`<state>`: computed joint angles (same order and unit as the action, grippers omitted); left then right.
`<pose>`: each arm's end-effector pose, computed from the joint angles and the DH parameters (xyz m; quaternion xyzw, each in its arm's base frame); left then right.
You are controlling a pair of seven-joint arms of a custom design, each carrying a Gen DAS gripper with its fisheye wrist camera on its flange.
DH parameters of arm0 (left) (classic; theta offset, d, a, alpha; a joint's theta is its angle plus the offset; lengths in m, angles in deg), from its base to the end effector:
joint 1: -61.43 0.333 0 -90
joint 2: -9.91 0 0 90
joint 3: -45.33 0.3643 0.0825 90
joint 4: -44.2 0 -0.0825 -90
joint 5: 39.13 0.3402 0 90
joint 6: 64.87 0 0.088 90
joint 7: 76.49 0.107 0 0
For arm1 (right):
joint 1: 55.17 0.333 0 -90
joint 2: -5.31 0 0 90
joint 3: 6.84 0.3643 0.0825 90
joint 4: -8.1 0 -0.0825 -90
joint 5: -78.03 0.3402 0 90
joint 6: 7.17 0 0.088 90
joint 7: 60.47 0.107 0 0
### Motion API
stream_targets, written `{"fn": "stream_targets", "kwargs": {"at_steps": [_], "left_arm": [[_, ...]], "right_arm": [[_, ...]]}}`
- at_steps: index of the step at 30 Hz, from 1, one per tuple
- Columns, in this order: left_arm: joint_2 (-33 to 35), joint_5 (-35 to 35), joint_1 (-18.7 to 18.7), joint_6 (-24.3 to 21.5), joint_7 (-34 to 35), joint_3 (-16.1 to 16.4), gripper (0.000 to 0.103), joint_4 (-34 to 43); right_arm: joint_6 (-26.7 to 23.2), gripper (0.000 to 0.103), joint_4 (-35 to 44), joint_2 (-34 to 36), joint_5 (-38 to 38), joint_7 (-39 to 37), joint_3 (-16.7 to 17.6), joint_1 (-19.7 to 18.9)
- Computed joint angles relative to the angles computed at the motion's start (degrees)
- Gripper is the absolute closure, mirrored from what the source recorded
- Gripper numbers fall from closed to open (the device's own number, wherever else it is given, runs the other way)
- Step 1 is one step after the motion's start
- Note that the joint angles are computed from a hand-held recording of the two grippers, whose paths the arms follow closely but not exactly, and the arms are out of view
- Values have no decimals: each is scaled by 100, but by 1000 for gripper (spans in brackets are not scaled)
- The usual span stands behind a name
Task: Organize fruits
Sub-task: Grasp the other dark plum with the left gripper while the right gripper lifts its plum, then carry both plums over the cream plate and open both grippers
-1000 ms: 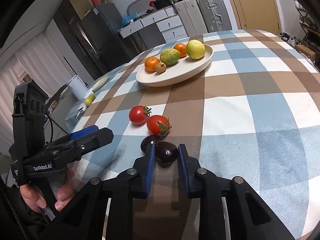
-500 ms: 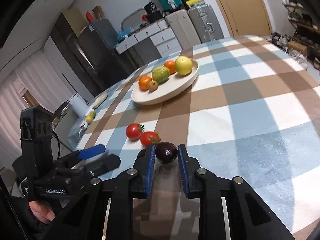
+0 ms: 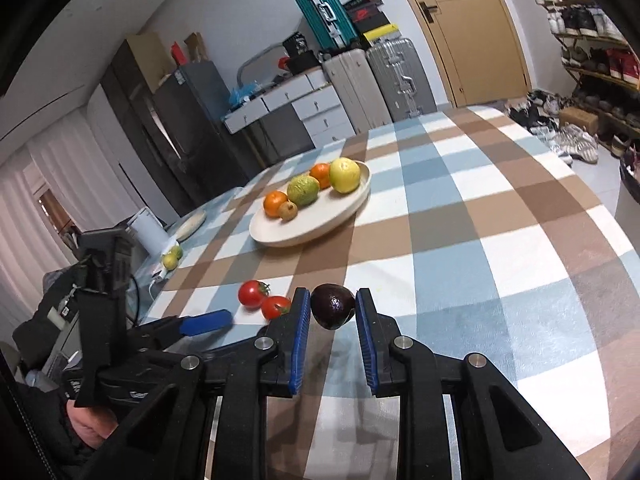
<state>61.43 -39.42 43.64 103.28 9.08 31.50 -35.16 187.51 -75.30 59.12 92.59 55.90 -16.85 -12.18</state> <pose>0.6992 -0.3522 0.3145 -0.5529 0.7621 -0.3269 0.0816 0.6332 0.4384 0.3120 -0.6116 0.6224 -0.1412 0.4676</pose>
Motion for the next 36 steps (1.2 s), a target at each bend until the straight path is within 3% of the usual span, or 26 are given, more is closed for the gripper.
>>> {"fn": "stream_targets", "kwargs": {"at_steps": [1,3,5,7,8,10,13,19,25,31,36], "left_arm": [[38,-11,46,-112,60,-89,33,73],[61,-36,54,-152,108,-130,36,119],[91,-77,102,-200,195,-228,46,160],[93,-63,27,-265,184,-139,65,202],[89,-71,28,-252,197,-143,69,188],[98,-132,156,-225,357,-343,81,153],[120,-288,400,-328,759,-744,81,123],[-72,-510,482,-44,1063,-845,81,-203],[-278,-709,834,510,1325,-1126,81,-475],[-250,-727,949,583,1226,-964,81,-78],[19,-630,973,389,1247,-815,81,653]], "right_arm": [[28,79,0,2,-25,-22,13,-7],[82,79,-10,-1,-84,-75,103,-67],[154,79,-30,-3,-120,-115,216,-138],[199,79,-40,-1,-152,-157,333,-219],[201,79,-39,3,-143,-169,350,-230],[261,79,-83,-10,-147,-195,419,-268],[323,79,-126,-22,-106,-230,451,-276],[285,79,-111,-41,-35,-305,390,-209],[120,79,62,17,-60,-355,410,-238],[-127,79,488,173,-321,-312,645,-483],[-757,79,1312,486,-663,-278,682,-612]]}}
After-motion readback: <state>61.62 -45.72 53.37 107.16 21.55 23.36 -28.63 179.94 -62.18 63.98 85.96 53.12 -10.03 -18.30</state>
